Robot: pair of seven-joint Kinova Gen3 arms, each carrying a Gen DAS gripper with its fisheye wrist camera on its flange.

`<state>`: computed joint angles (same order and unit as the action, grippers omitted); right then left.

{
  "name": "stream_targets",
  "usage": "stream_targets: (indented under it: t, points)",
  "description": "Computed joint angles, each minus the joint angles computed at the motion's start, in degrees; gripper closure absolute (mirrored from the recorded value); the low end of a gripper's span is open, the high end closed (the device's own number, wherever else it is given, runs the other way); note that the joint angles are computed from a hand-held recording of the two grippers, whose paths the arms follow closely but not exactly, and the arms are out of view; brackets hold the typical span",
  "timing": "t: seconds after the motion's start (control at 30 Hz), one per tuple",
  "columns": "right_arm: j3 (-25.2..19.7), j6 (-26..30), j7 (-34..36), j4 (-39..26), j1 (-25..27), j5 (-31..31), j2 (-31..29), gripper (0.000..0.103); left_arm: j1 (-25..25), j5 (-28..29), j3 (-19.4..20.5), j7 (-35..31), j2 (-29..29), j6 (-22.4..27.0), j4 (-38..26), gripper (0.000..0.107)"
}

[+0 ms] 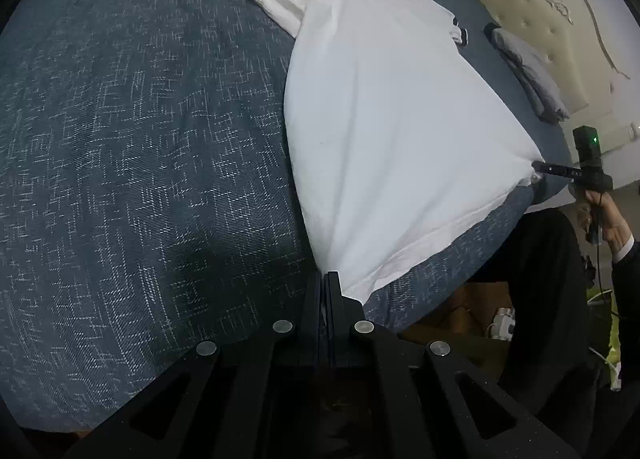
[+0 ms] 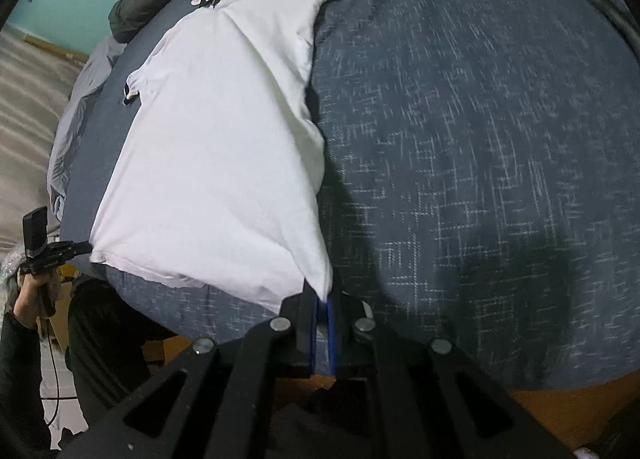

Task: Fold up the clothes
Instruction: 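Hold the hem with both tools and tug it outward to smooth the body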

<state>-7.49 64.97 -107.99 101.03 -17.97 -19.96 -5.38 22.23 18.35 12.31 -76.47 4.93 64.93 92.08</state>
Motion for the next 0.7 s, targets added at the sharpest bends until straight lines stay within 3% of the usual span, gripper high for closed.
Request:
stream_targets:
  t: [0.1,0.17,0.23,0.43,0.5,0.57,0.6,0.63,0.7]
  points:
    - [0.41,-0.49,0.92,0.86,0.3,-0.12,-0.92,0.093,-0.27,0.01,-0.22,-0.36,-0.07,-0.03,0.09,0.101]
    - [0.63,-0.71,1.95,1.3,0.43,-0.12,-2.0,0.076,-1.16,1.39,-0.71,-1.6,-0.75,-0.17,1.12,0.087]
    - [1.28,-1.29,4.28,2.28,0.49,-1.6,-2.93,0.067,-2.25,2.69,-0.97,-3.22,-0.79,-0.06,1.65,0.082]
    - [-0.29,-0.62,5.99,1.73,-0.58,-0.33,-1.68,0.066,-0.45,2.23,0.13,-2.72,0.42,-1.46,2.94,0.078]
    - [-0.72,-1.2,6.03,1.62,-1.06,-0.18,-1.35,0.072,-0.3,2.82,0.24,-3.22,0.93,-2.21,3.33,0.08]
    - [-1.2,-0.87,5.07,0.9,-1.46,0.63,-0.95,0.09,-0.04,3.07,0.37,-3.4,1.38,-2.5,3.36,0.084]
    - [-1.31,-0.54,4.58,0.64,-1.59,0.94,-0.9,0.092,0.13,2.56,0.8,-3.2,1.79,-2.33,2.96,0.089]
    - [-1.6,-0.17,3.85,0.06,-1.84,1.39,-0.64,0.097,1.27,1.12,0.95,-2.07,2.66,-2.4,1.93,0.101]
    - [-0.8,1.07,4.71,-0.59,-1.69,0.87,-1.28,0.099,1.54,0.67,0.98,-2.15,2.33,-2.32,1.41,0.103]
